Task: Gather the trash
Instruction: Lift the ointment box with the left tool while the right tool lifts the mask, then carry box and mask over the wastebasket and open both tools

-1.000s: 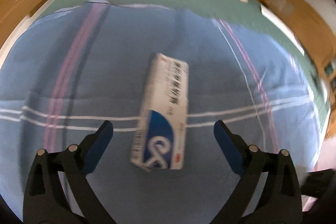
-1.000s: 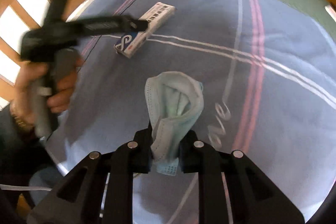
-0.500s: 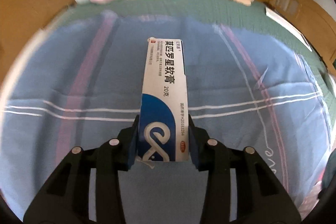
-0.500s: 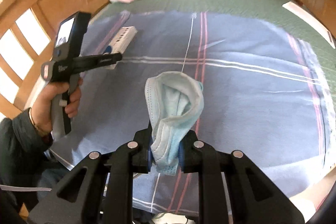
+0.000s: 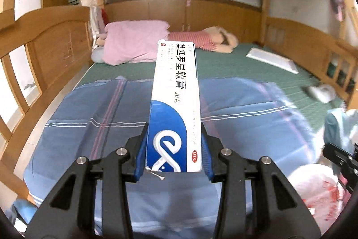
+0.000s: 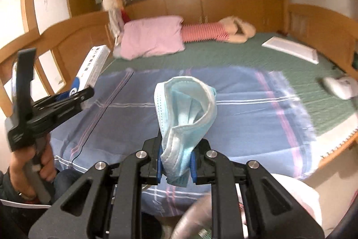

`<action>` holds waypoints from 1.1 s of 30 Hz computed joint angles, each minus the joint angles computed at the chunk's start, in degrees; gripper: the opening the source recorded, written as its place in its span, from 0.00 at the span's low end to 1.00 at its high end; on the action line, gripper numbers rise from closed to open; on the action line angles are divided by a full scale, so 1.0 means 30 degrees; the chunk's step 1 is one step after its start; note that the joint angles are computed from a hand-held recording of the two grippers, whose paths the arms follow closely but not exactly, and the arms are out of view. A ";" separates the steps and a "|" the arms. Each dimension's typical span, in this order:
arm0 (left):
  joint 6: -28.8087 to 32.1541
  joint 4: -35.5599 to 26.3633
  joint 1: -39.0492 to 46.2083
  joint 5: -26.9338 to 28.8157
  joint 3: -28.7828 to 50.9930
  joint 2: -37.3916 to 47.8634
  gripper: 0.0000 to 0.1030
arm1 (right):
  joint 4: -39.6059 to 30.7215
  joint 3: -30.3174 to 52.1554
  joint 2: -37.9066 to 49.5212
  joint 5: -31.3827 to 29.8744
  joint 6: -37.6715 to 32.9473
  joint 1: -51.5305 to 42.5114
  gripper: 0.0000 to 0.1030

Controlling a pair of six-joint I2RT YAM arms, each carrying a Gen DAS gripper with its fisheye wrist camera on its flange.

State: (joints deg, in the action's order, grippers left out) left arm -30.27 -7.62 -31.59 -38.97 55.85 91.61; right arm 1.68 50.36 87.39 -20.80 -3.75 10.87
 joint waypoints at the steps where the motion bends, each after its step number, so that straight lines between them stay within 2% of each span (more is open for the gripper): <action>1: -0.0488 -0.0578 -0.1024 -0.0654 -0.0047 -0.0479 0.40 | 0.0084 -0.0758 -0.1080 -0.0305 -0.0065 -0.0600 0.19; 5: -0.2036 -0.2590 -0.3909 -0.2820 0.0647 -0.1159 0.40 | 0.0018 -0.2277 -0.3514 -0.1732 -0.0320 -0.2522 0.19; 8: -0.4327 -0.5191 -0.6062 -0.4564 0.1603 -0.1133 0.40 | -0.0036 -0.2949 -0.4644 -0.2970 -0.0487 -0.3742 0.19; 12: -0.6669 -0.7981 -0.7822 -0.5994 0.2789 -0.0693 0.40 | -0.0334 -0.3437 -0.5310 -0.4587 -0.0813 -0.4801 0.19; 16: -0.8158 -0.9925 -0.8996 -0.6934 0.3656 -0.0353 0.40 | -0.1300 -0.3597 -0.6023 -0.5431 -0.1753 -0.5482 0.19; 19: -0.8468 -1.0421 -0.9528 -0.7068 0.3942 -0.0200 0.40 | -0.1924 -0.3852 -0.6637 -0.5483 -0.2680 -0.5952 0.19; 26: -0.7507 -0.9663 -0.9614 -0.6678 0.4168 0.0207 0.40 | -0.4397 -0.3663 -0.6439 -0.6441 -0.5407 -0.8947 0.19; 29: -0.7008 -0.9033 -0.9661 -0.5854 0.4366 0.0644 0.40 | -0.4448 -0.3730 -0.5163 -0.5831 -0.5781 -0.9330 0.19; 33: -0.5793 -0.7363 -0.9313 -0.3788 0.4186 0.1142 0.40 | -0.4444 -0.3516 -0.3256 -0.5308 -0.5560 -0.9066 0.19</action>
State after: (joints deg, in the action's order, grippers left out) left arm -47.65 -29.71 -59.53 -50.33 68.40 95.04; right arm -11.65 39.82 77.62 -36.72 -20.43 -16.33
